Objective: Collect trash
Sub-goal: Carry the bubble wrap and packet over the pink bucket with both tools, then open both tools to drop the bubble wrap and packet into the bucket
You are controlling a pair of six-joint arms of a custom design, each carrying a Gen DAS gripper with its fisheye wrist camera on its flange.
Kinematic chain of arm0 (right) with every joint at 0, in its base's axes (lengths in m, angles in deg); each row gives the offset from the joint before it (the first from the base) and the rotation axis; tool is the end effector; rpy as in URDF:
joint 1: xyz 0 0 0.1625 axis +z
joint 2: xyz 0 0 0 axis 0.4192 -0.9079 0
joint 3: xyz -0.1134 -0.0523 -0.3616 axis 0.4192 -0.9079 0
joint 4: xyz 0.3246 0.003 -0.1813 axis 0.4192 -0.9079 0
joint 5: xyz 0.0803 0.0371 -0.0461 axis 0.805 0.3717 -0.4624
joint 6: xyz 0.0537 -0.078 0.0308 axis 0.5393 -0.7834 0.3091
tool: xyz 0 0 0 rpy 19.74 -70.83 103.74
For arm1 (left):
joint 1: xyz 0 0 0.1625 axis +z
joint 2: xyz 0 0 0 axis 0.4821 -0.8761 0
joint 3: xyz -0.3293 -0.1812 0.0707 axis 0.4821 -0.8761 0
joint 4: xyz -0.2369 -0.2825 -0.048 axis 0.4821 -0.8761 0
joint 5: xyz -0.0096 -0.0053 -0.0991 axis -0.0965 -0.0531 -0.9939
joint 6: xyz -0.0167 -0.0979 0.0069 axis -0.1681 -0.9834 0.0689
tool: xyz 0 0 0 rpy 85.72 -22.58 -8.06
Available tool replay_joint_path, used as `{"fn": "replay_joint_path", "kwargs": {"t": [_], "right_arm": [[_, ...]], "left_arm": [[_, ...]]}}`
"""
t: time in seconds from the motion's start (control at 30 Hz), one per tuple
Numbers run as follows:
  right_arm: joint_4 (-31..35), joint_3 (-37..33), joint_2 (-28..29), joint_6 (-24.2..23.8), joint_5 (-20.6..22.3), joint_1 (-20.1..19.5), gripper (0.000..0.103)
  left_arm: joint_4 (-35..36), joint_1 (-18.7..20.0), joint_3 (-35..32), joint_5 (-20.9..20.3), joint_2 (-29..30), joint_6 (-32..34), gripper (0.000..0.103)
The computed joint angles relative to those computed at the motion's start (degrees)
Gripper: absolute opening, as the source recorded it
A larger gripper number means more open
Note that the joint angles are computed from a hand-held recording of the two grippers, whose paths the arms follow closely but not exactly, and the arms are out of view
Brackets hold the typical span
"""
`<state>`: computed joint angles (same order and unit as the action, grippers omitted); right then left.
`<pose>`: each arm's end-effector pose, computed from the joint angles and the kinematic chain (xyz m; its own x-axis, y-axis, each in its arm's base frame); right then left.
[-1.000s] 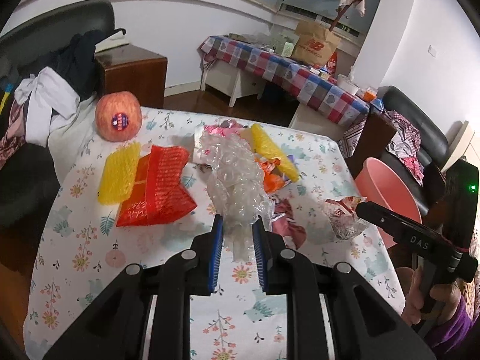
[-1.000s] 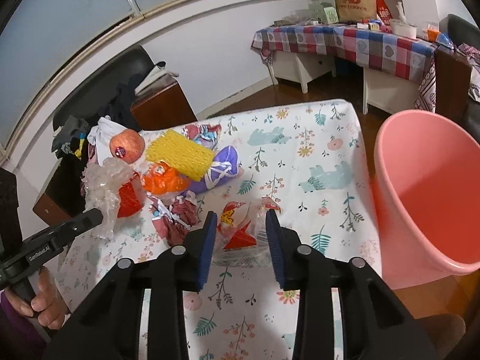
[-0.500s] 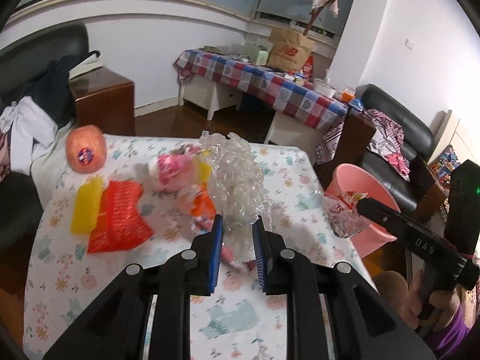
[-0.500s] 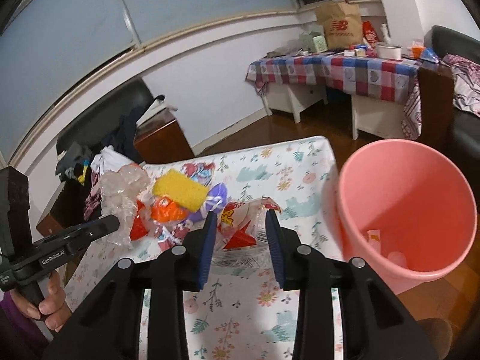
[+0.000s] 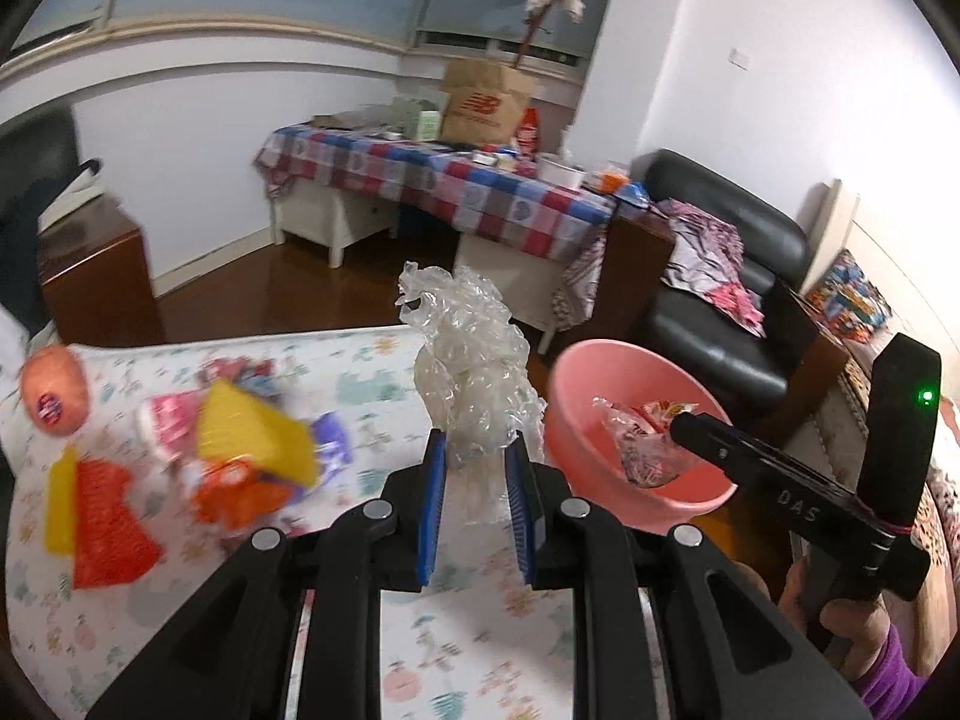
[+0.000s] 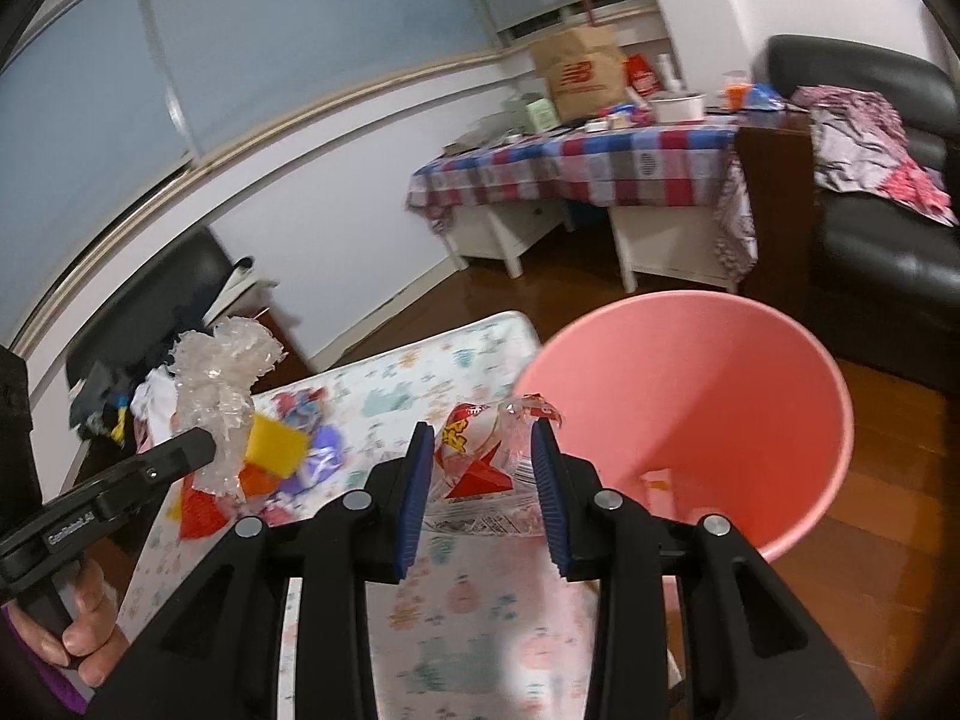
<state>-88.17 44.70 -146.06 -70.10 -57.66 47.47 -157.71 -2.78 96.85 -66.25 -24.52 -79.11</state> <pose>0.0025 -0.4971 0.2601 -0.8325 -0.4413 0.3348 -0.5537 0.6441 -0.5277 -0.3270 -0.4064 -0.0024 -0.8442 -0.0923 -0.5281 0.3811 0.5894 -0.7123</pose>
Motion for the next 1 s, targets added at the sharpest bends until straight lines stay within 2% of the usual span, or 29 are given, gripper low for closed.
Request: {"fn": "replay_joint_path", "kwargs": {"t": [0.33, 0.57, 0.8, 0.83, 0.9, 0.97, 1.0], "right_arm": [[-2.1, -3.2, 2.0, 1.7, -0.9, -3.0, 0.034], [-2.3, -4.7, 3.3, 2.7, -1.5, -4.5, 0.034], [-2.9, -5.8, 4.5, 3.6, -2.0, -5.1, 0.036], [-2.8, -6.0, 4.7, 3.8, -2.1, -5.1, 0.036], [-3.0, -6.0, 4.8, 4.2, -1.9, -5.1, 0.047], [-2.9, -6.4, 5.1, 4.6, -2.0, -5.2, 0.047], [-2.8, -6.7, 5.3, 4.8, -2.2, -5.2, 0.047]], "left_arm": [[-4.2, 4.2, -14.1, -5.8, 9.4, 13.4, 0.019], [-2.0, 7.4, -20.8, -10.8, 13.3, 16.8, 0.019], [0.6, 9.4, -26.4, -13.5, 16.5, 19.1, 0.019], [0.7, 9.6, -27.0, -13.8, 16.8, 19.4, 0.021], [1.3, 9.7, -28.0, -13.5, 17.3, 19.4, 0.026], [1.1, 9.7, -28.5, -13.4, 17.9, 19.6, 0.042], [1.0, 9.6, -28.7, -13.0, 18.0, 19.7, 0.043]]}}
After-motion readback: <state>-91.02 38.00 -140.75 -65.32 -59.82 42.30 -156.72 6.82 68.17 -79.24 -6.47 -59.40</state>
